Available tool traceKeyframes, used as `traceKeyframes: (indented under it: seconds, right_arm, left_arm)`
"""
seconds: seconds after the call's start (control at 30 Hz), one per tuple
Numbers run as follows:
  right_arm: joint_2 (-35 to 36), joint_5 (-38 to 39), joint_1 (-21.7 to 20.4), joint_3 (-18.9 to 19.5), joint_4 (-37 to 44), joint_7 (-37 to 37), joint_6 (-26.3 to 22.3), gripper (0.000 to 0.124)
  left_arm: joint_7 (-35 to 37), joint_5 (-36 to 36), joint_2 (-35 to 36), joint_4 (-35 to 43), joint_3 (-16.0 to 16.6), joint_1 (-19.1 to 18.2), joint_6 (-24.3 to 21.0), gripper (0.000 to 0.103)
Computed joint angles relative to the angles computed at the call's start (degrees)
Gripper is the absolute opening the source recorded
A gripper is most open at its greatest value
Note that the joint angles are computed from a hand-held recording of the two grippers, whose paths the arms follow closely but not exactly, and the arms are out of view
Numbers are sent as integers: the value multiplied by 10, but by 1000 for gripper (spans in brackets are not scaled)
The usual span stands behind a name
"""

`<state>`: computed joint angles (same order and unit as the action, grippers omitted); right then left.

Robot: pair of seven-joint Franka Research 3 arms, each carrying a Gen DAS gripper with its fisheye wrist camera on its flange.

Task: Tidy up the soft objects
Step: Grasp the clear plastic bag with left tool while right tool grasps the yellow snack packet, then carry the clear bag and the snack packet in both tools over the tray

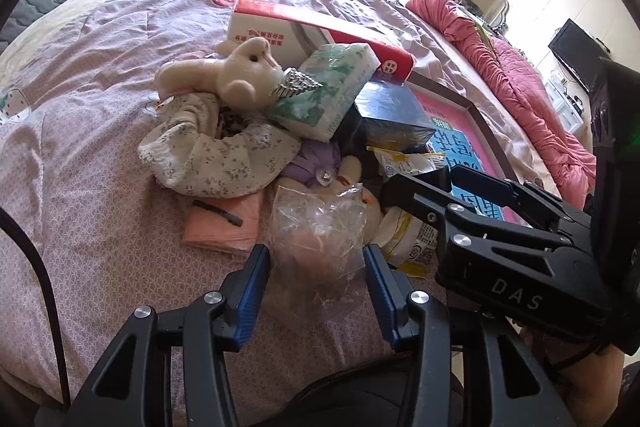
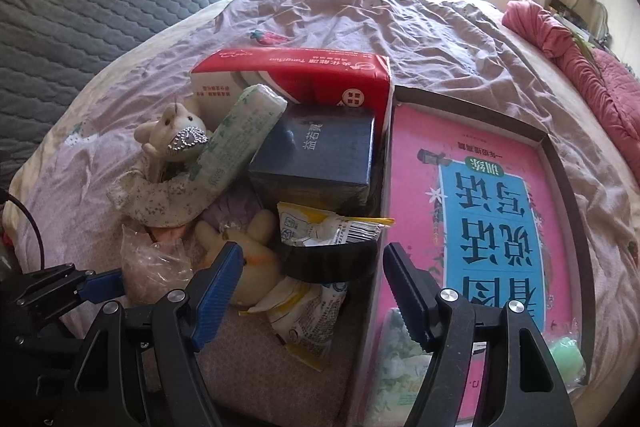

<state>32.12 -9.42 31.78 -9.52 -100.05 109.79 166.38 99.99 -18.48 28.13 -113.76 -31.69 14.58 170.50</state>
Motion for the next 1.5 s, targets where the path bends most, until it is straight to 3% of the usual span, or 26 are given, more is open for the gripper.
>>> traceKeyframes:
  seconds: [0.23, 0.3, 0.43, 0.67, 0.83, 0.97, 1.07, 1.1, 1.13, 1.23, 1.5]
  right_arm:
    - [19, -48, 38, -47, 27, 62, -49, 72]
    - [28, -51, 24, -31, 41, 60, -64, 72]
    - [54, -91, 36, -42, 76, 81, -97, 72]
    - [72, -151, 41, -55, 92, 119, -89, 61]
    - [41, -135, 17, -42, 32, 127, -2, 52]
    - [14, -106, 29, -64, -15, 131, 68, 51]
    - [-6, -74, 12, -47, -44, 106, 110, 51]
    - [-14, -59, -7, -26, -54, 92, 125, 51]
    - [-21, -46, -17, -14, -63, 84, 136, 51]
    - [-37, -29, 3, -35, -80, 74, 152, 51]
    - [-72, 33, 14, -41, -124, 34, 200, 51]
  left_arm:
    - [12, -11, 2, -4, -16, 18, 8, 48]
    - [11, -8, 1, -6, -16, 18, 14, 48]
    - [11, -9, 2, -7, -27, 31, 17, 49]
    - [11, -12, 6, -7, -40, 47, 17, 49]
    - [12, -10, 7, -6, -43, 48, 19, 49]
    - [14, -7, 10, -3, -48, 50, 18, 49]
    - [15, -4, 8, -6, -51, 51, 25, 48]
    - [18, -4, 7, -10, -57, 55, 31, 49]
    - [20, -3, 6, -13, -62, 60, 36, 49]
    - [19, 9, -1, -25, -74, 67, 54, 48]
    - [-19, 64, -19, -43, -92, 80, 79, 49]
